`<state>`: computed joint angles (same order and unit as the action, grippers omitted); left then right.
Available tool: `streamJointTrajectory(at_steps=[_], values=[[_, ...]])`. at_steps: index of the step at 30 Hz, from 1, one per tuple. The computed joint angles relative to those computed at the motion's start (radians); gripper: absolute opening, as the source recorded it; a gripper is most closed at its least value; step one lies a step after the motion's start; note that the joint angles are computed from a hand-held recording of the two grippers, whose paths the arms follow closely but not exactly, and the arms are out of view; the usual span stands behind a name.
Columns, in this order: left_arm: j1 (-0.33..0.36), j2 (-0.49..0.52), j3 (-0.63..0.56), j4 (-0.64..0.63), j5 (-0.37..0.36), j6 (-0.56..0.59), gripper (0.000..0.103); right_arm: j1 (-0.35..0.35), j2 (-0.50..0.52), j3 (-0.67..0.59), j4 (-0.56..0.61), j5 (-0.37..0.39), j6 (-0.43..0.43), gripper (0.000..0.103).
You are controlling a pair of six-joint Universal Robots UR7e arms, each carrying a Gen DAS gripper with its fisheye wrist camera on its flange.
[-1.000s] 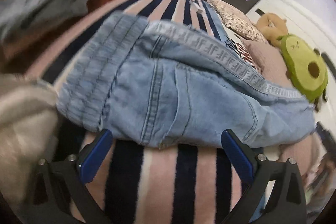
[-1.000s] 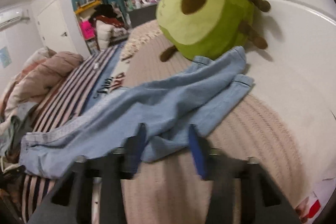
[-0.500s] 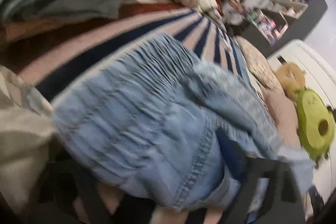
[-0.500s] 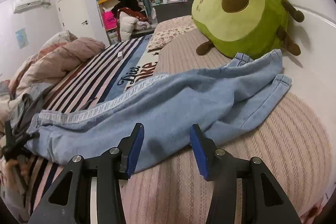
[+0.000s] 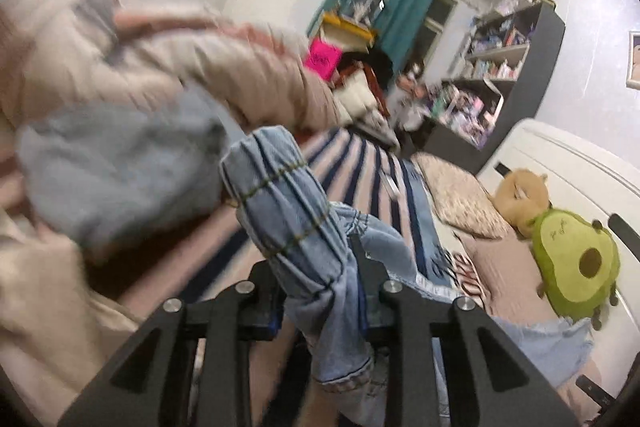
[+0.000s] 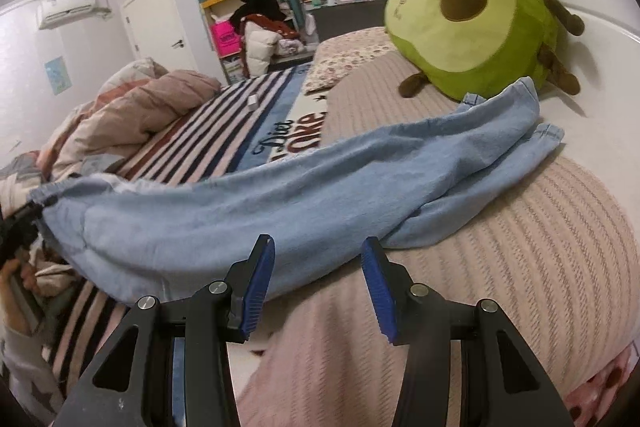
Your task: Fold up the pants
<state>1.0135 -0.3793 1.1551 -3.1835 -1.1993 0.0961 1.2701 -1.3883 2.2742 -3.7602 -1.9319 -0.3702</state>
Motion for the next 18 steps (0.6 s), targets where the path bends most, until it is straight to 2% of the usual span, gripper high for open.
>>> streamJointTrajectory(at_steps=[2,8,11,13,15,16,18], values=[[0.002,-0.047,0.039,-0.027,0.027,0.0,0.024,0.013,0.0,0.004,0.027,0.022,0.004,0.042],[0.005,-0.164,0.129,-0.16,0.182,0.074,0.023,0.07,0.052,0.0,0.099,0.093,-0.014,0.042],[0.003,-0.199,0.147,-0.142,0.237,0.114,0.023,0.086,0.083,-0.016,0.153,0.126,0.002,0.042],[0.013,-0.22,0.157,-0.071,0.208,0.109,0.023,0.089,0.104,-0.031,0.172,0.127,0.014,0.042],[0.014,-0.219,0.166,-0.063,0.198,0.132,0.023,0.09,0.129,-0.044,0.148,0.104,0.012,0.046],[0.013,-0.221,0.172,-0.063,0.19,0.13,0.023,0.093,0.144,-0.055,0.132,0.079,0.007,0.053],[0.016,-0.236,0.202,-0.068,0.151,0.129,0.023,0.099,0.179,-0.082,0.08,-0.01,-0.009,0.056]])
